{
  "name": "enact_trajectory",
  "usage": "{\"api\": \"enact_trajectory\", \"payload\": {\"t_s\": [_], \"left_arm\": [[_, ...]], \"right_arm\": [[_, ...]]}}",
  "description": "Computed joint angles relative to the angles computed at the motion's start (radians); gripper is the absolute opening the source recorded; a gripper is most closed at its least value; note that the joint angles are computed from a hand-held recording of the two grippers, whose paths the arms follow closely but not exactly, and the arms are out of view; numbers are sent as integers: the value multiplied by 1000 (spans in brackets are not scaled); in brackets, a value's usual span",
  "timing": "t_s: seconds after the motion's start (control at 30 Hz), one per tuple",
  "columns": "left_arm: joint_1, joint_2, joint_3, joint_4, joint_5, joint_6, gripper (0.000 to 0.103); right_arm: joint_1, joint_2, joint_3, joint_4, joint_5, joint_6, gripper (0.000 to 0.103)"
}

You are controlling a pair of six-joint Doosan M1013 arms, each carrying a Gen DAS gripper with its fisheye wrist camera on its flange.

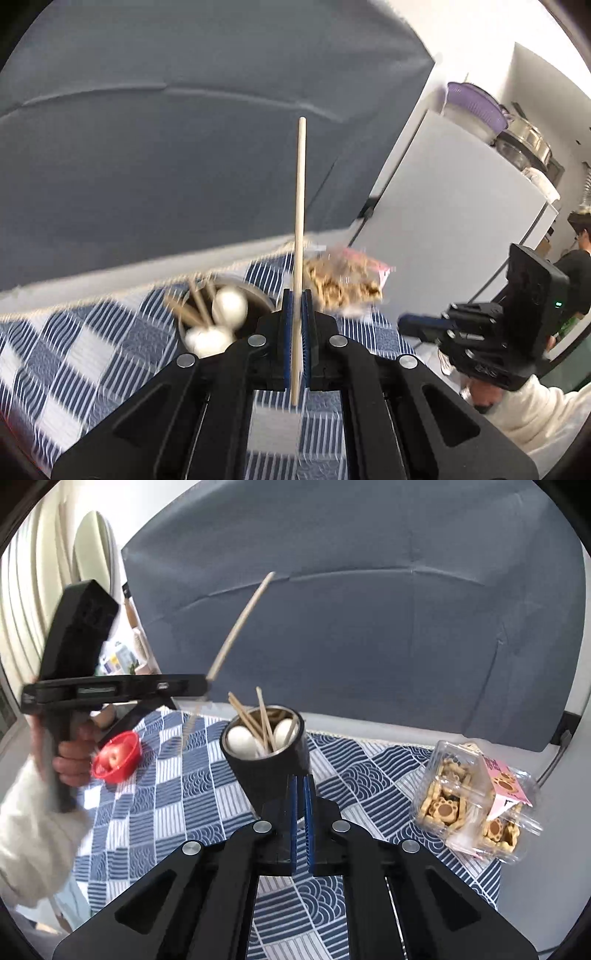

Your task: Organize utensils

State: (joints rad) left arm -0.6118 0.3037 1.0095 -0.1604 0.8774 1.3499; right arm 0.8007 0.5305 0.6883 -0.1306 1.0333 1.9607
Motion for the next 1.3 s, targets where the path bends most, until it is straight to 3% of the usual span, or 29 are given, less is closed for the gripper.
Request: {"api": "enact_trajectory", "payload": {"t_s": [0.23, 0.33, 0.63, 0.7, 0.77, 0.8, 0.83, 0.93, 0.97, 1.03, 1.1, 1.13, 1.23, 1.3], "left_arm": [[20, 58, -11, -15, -52, 30, 5], [12, 73, -7, 32, -60, 28, 5], [1, 19, 89, 61, -68, 61, 5], [1, 0, 107, 59, -54, 48, 19], [-6, -20, 126, 111, -59, 8, 53], [-15, -35, 137, 156, -56, -28, 63], [-20, -49, 150, 183, -57, -53, 79], [-49, -92, 180, 293, -41, -152, 95], [-62, -99, 180, 344, -17, -195, 97], [-95, -120, 192, 471, 26, -293, 97], [-122, -137, 199, 538, 79, -367, 97], [-135, -142, 200, 577, 103, -410, 97], [-196, -152, 203, 738, 220, -571, 97], [-222, -163, 213, 759, 263, -610, 97]], "right_arm": [[-14, 48, -80, 3, 35, 38, 4], [-20, 66, -102, 5, 41, 60, 4], [-18, 84, -124, 18, 60, 45, 5], [-13, 85, -122, 14, 64, 37, 7], [-5, 81, -114, 0, 67, 32, 8], [0, 77, -107, -8, 69, 32, 9], [3, 73, -102, -11, 69, 33, 17], [15, 49, -61, -30, 46, 42, 46], [21, 38, -42, -41, 34, 51, 54], [32, 21, -18, -77, 19, 74, 58], [45, 0, 13, -108, -2, 92, 77], [50, -8, 25, -124, -8, 104, 81], [69, -44, 76, -149, -49, 116, 85], [84, -65, 106, -165, -55, 124, 86]]}}
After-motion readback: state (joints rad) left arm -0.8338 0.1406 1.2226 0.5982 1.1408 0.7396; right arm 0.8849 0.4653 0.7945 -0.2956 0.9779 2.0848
